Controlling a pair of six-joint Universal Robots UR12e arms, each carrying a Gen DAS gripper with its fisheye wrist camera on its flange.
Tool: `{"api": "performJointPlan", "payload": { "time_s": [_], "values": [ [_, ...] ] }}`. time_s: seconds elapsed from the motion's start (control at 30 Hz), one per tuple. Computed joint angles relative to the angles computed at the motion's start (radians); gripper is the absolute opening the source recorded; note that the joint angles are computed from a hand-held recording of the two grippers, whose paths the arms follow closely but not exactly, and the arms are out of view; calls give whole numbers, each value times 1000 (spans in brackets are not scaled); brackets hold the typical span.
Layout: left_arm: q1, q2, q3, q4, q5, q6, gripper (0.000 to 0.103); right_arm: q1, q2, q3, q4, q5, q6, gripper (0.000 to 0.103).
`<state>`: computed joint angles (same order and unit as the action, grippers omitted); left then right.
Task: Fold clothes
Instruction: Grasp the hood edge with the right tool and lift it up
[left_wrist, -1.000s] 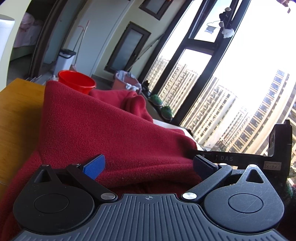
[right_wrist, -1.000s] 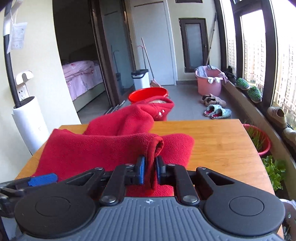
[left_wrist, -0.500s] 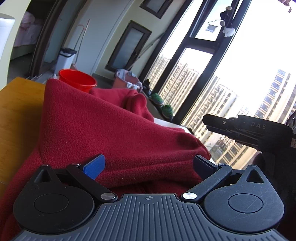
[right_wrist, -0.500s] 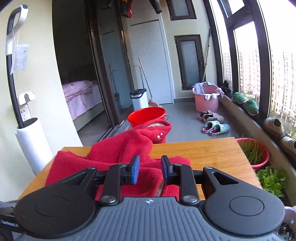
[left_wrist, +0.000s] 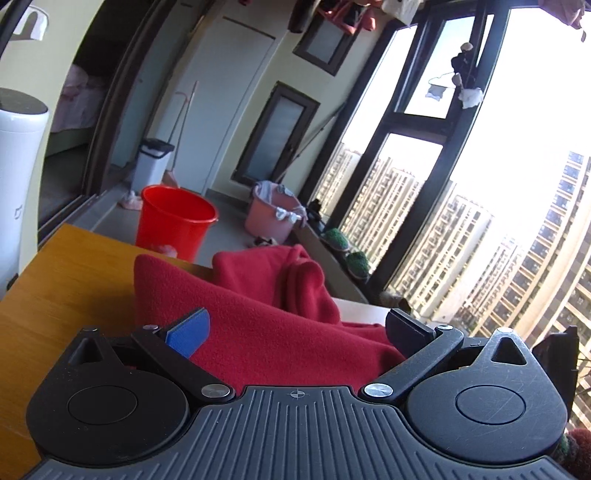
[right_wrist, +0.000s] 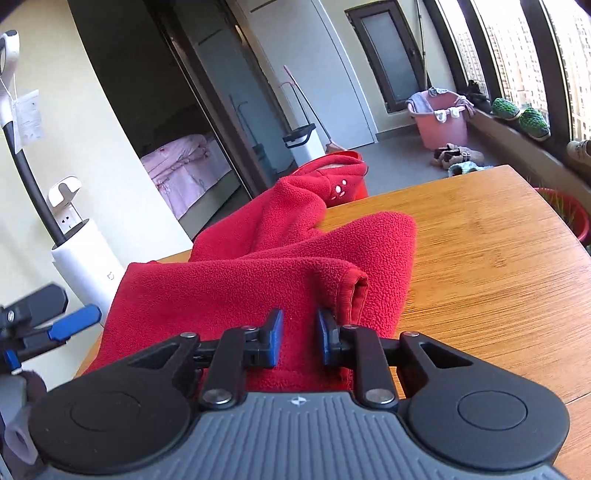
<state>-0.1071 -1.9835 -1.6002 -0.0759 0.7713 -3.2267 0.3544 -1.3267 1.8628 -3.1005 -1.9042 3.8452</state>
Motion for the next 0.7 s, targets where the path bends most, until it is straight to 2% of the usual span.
{"api": "performJointPlan", "payload": {
  "time_s": [0.07,0.1,0.17,0.23,0.3,0.37,0.4,0.5,0.63,0.7],
  "values": [
    [-7,-22,36,-97,16,3,103,2,1,-5,12,-4,-14,20],
    [-9,-29,39,-120,23,7,103,3,-1,-8,21,-5,-16,20],
    [-14,-28,25,-112,51,41,103,1,-12,-24,78,3,6,20],
    [-20,-22,17,-113,75,74,103,-10,-20,-50,86,29,0,26],
    [-23,-18,15,-120,88,91,103,-29,-9,-95,89,41,-30,46],
    [-21,-16,11,-116,85,90,103,-50,10,-149,98,44,-63,54],
    [-20,-15,9,-114,83,90,103,-61,23,-178,109,45,-74,54],
    [-19,-15,8,-111,79,88,103,-97,88,-284,218,45,-57,56],
    [-19,-13,4,-102,80,86,103,-126,180,-422,406,-12,6,60],
    [-19,-14,4,-100,79,84,103,-138,222,-482,487,-40,51,69]
  ]
}}
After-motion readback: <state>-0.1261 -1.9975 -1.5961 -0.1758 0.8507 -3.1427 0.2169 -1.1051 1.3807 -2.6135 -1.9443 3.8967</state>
